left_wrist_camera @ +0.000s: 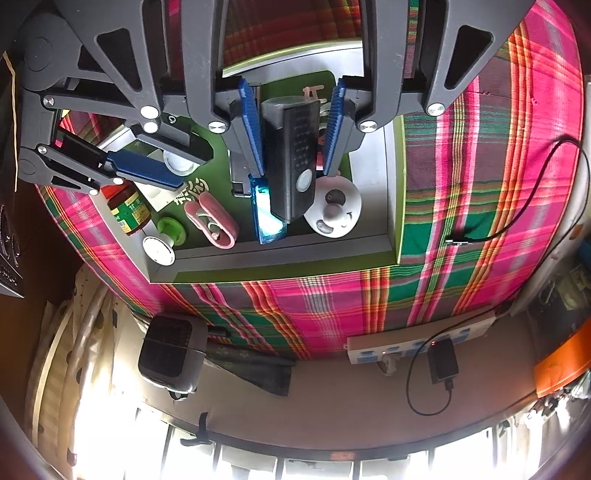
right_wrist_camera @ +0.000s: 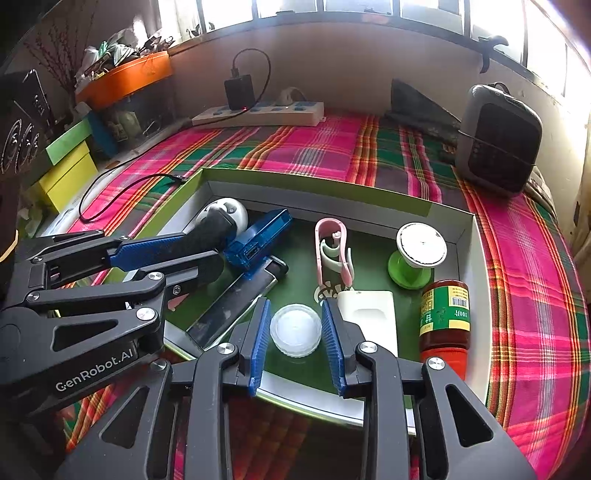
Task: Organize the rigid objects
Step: 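Lower the flashlight into the tray and open the left gripper while the right releases the container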
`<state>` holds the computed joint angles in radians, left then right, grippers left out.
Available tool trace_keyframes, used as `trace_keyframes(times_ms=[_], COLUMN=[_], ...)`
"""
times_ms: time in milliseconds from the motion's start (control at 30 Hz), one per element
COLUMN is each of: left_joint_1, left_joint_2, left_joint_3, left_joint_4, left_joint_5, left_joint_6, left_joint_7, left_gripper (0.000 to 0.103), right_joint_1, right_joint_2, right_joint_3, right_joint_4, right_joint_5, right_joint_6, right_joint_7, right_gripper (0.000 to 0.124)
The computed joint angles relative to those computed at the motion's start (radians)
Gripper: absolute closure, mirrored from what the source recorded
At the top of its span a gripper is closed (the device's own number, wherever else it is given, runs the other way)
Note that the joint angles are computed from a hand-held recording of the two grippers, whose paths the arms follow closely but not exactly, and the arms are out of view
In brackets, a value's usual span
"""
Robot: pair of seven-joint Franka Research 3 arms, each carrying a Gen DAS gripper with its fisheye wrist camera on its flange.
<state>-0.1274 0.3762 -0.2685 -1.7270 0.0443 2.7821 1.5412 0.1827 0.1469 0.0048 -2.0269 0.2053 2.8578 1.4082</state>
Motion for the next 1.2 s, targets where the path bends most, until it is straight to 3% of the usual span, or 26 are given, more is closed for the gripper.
trace_keyframes(times_ms=[333,967,1200], left_joint_1=[0.001,0.01,0.009], left_joint_2=[-0.002,-0.071,-0.136], left_joint_3=[0.002,0.005,0.007], left_joint_4=[-0.001,-0.085,-0.162], left_joint_5=[-0.002,-0.023,-0.031], left_joint_6=[-0.001,0.036,0.072], left_joint_7=[-0.005,-0.014,-0.028], left_gripper=[0.067,0.065,0.065], right_joint_1=[0.002,0.007,0.018], right_joint_2=[-0.004,-0.038,-0.082], right_joint_3=[0.0,-0.003,-0.013], right_joint_4=[-0.005,-0.047,-0.096], right_joint_5=[0.005,-0.034,-0.11], right_joint_6=[0.005,0.042,0.071], right_joint_7=[0.003,0.041,0.125], right_gripper=[0.082,0.082,0.082])
